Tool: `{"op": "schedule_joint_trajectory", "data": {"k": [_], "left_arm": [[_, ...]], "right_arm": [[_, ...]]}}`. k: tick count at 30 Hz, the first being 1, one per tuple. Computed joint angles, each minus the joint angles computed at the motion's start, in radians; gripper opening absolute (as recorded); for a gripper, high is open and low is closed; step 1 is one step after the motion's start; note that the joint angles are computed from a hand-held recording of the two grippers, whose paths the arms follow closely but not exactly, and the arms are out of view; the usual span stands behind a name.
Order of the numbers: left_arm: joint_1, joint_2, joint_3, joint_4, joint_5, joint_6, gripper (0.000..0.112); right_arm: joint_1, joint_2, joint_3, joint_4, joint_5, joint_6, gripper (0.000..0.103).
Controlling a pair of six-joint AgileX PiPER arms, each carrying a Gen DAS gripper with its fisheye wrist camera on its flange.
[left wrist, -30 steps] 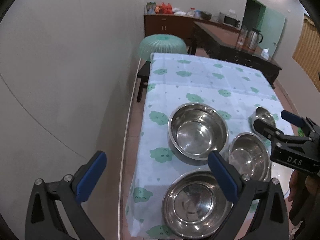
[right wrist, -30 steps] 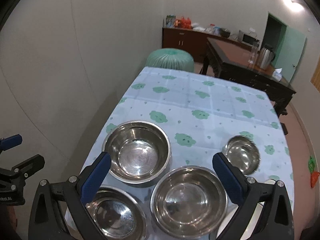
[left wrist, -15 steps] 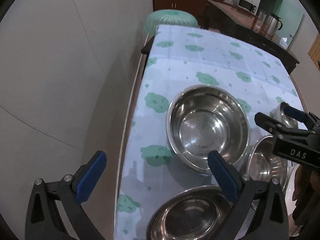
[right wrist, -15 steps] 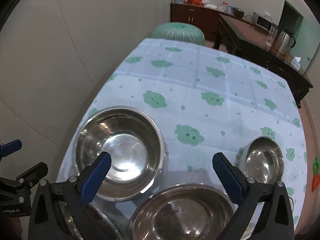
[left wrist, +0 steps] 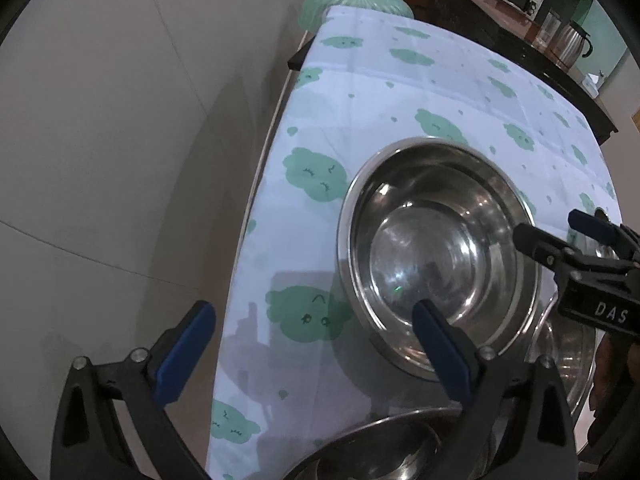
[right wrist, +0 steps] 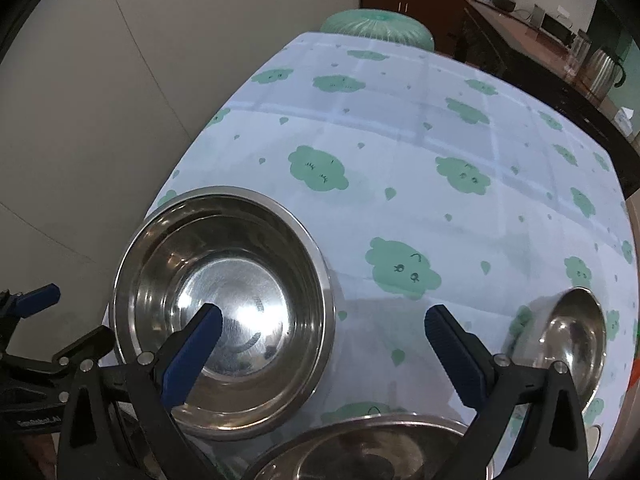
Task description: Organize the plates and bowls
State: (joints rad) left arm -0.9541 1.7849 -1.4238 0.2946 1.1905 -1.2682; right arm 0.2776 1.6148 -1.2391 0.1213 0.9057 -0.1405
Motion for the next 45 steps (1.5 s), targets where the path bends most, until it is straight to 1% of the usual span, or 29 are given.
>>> {"op": "schedule_joint_trajectory", "data": {"k": [6,7,8,9,10,12,13,14,19,21,22,23,25,28,30,33,34,36,37,38,40,42,45], "left_arm": [[0.025,0.028,-0.009,-0.018,-0.022,0.022,0.096],[0.031,0.033,-0.009,-0.024,-0.026,0.025,0.095],[0.037,0.038,-0.007,-0.033,-0.030,0.029,0.090],[0.041,0.043,-0.008,-0.037,-0.031,0.031,0.089],[0.045,0.047,-0.008,-0.043,-0.032,0.033,0.085],[0.051,0.056,-0.007,-0.052,-0.043,0.041,0.083],[0.052,0.063,-0.011,-0.057,-0.039,0.045,0.082],[0.053,0.067,-0.013,-0.061,-0.040,0.047,0.078],[0.054,0.081,-0.031,-0.066,-0.035,0.046,0.074],[0.055,0.084,-0.037,-0.065,-0.031,0.049,0.071],[0.057,0.088,-0.042,-0.067,-0.030,0.052,0.066],[0.060,0.092,-0.044,-0.072,-0.031,0.055,0.061],[0.065,0.096,-0.046,-0.079,-0.032,0.060,0.055],[0.065,0.104,-0.056,-0.079,-0.027,0.061,0.054],[0.065,0.106,-0.058,-0.082,-0.033,0.061,0.049],[0.063,0.110,-0.063,-0.088,-0.046,0.069,0.037],[0.064,0.113,-0.066,-0.089,-0.051,0.076,0.032],[0.058,0.120,-0.077,-0.088,-0.054,0.084,0.024],[0.057,0.122,-0.081,-0.091,-0.058,0.090,0.017],[0.054,0.127,-0.091,-0.091,-0.053,0.094,0.016],[0.046,0.137,-0.111,-0.084,-0.032,0.092,0.016],[0.047,0.130,-0.104,-0.086,-0.038,0.092,0.015],[0.037,0.128,-0.115,-0.075,-0.025,0.091,0.014]], "right_arm": [[-0.007,0.032,-0.020,0.024,0.004,-0.042,0.102],[-0.006,0.038,-0.024,0.025,0.007,-0.048,0.102],[-0.005,0.041,-0.025,0.023,0.007,-0.052,0.102],[-0.003,0.044,-0.025,0.017,0.006,-0.053,0.102],[-0.002,0.049,-0.028,0.016,0.006,-0.057,0.101],[-0.004,0.065,-0.037,0.018,0.014,-0.065,0.091],[-0.007,0.073,-0.042,0.022,0.022,-0.071,0.078],[-0.012,0.084,-0.048,0.032,0.033,-0.080,0.071],[-0.025,0.106,-0.052,0.049,0.048,-0.103,0.069],[-0.026,0.106,-0.050,0.050,0.046,-0.110,0.069],[-0.029,0.109,-0.052,0.053,0.047,-0.116,0.068],[-0.031,0.112,-0.056,0.058,0.051,-0.121,0.062],[-0.035,0.120,-0.063,0.064,0.061,-0.131,0.054],[-0.036,0.124,-0.068,0.065,0.068,-0.139,0.052],[-0.037,0.124,-0.070,0.064,0.072,-0.143,0.048],[-0.042,0.128,-0.073,0.068,0.081,-0.153,0.039],[-0.043,0.129,-0.073,0.069,0.082,-0.155,0.033],[-0.044,0.127,-0.072,0.076,0.087,-0.162,0.029],[-0.046,0.125,-0.072,0.082,0.090,-0.169,0.025],[-0.047,0.124,-0.072,0.092,0.092,-0.176,0.020],[-0.046,0.121,-0.074,0.100,0.097,-0.181,0.016],[-0.047,0.121,-0.080,0.100,0.105,-0.179,0.016],[-0.048,0.120,-0.082,0.105,0.108,-0.177,0.016]]}}
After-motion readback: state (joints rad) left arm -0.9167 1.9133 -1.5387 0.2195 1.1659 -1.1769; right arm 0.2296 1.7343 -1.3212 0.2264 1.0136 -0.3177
